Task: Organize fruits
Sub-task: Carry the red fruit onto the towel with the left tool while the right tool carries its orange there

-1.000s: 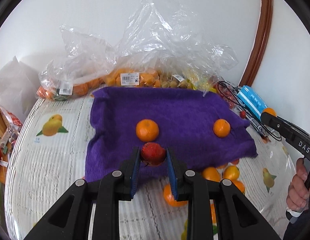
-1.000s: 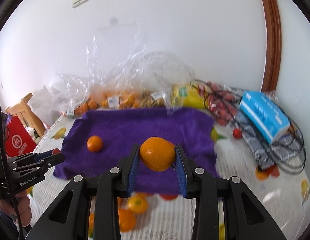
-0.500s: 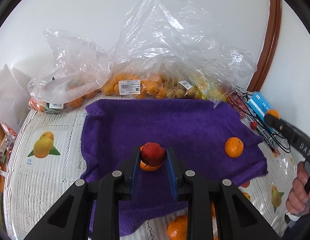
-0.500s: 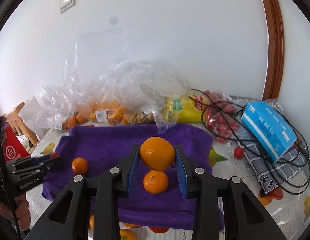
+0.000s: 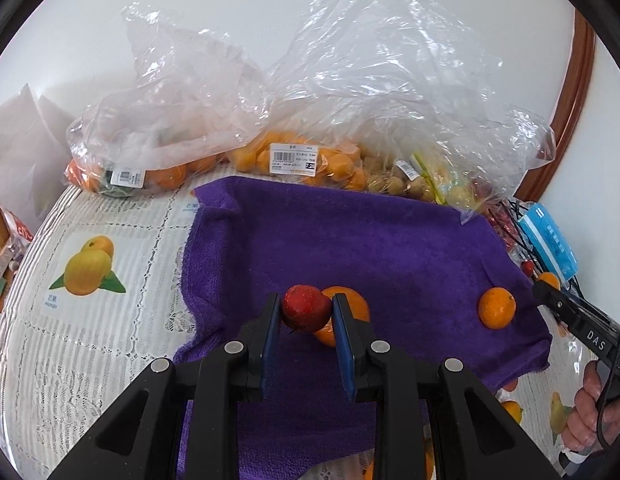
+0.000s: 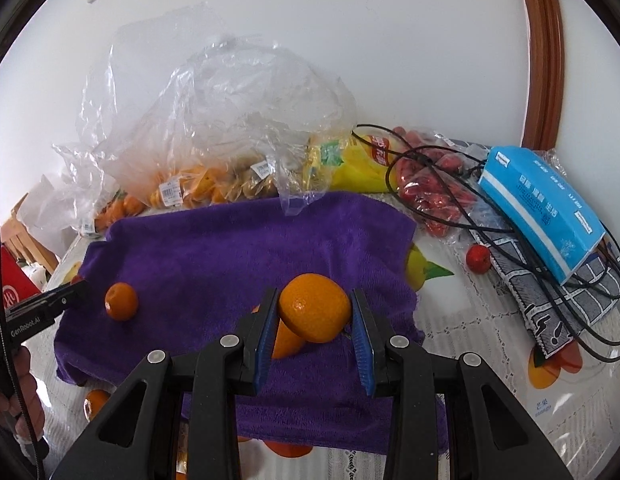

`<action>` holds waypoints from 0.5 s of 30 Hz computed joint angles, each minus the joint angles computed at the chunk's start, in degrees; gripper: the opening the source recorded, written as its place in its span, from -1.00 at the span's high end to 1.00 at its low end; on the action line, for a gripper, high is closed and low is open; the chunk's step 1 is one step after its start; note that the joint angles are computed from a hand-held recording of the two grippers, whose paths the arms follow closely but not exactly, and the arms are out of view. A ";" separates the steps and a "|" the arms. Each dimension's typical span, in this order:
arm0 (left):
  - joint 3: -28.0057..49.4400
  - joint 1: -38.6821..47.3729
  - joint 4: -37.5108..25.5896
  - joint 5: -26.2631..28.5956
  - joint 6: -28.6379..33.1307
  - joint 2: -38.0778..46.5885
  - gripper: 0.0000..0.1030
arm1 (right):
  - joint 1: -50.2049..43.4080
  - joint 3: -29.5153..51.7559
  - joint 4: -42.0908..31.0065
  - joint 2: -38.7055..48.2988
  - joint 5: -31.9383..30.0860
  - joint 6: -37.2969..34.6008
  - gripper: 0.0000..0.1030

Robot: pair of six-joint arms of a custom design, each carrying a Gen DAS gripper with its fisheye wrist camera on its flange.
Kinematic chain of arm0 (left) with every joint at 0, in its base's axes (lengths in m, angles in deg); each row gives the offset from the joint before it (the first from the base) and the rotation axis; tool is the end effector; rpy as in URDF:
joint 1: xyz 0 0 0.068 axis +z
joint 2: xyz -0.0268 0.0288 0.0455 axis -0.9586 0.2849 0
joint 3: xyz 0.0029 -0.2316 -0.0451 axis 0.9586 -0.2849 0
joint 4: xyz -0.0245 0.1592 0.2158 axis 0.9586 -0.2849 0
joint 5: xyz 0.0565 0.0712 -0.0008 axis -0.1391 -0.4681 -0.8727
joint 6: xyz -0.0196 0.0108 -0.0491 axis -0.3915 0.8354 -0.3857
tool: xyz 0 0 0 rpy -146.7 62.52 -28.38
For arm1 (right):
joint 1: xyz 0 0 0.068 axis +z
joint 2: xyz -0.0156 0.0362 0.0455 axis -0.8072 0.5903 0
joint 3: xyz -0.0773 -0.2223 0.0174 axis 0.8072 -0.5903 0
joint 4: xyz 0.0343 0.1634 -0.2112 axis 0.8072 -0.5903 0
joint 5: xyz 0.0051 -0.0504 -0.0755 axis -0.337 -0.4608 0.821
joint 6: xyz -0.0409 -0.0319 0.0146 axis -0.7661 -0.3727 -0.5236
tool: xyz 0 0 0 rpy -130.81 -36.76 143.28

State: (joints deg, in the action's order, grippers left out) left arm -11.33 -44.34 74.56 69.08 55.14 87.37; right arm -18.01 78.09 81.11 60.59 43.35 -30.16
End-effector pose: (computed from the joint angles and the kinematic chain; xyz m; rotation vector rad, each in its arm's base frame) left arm 0.1997 0.0902 0.0719 0.0355 2.3423 -0.2705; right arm 0.1750 0.1114 0.0844 0.0582 2.3279 0.1667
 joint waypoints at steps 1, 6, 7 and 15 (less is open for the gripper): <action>-0.15 0.05 0.88 -0.40 -0.27 0.52 0.52 | 0.01 0.32 0.05 0.87 -0.15 0.09 0.32; -0.07 -0.52 3.11 -1.63 -0.74 3.21 0.52 | 0.60 0.67 1.00 2.49 -0.35 -0.06 0.32; -0.09 -0.71 3.36 -1.84 -0.77 3.50 0.52 | 0.73 0.83 0.94 2.77 -0.41 -0.06 0.32; -0.20 -0.90 4.76 -2.39 -1.12 5.33 0.52 | 1.95 2.47 0.93 6.55 -0.03 0.01 0.32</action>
State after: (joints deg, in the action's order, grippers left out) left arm -11.53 -45.24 79.32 66.69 54.02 92.71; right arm -16.07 80.56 82.04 67.14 43.32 -30.15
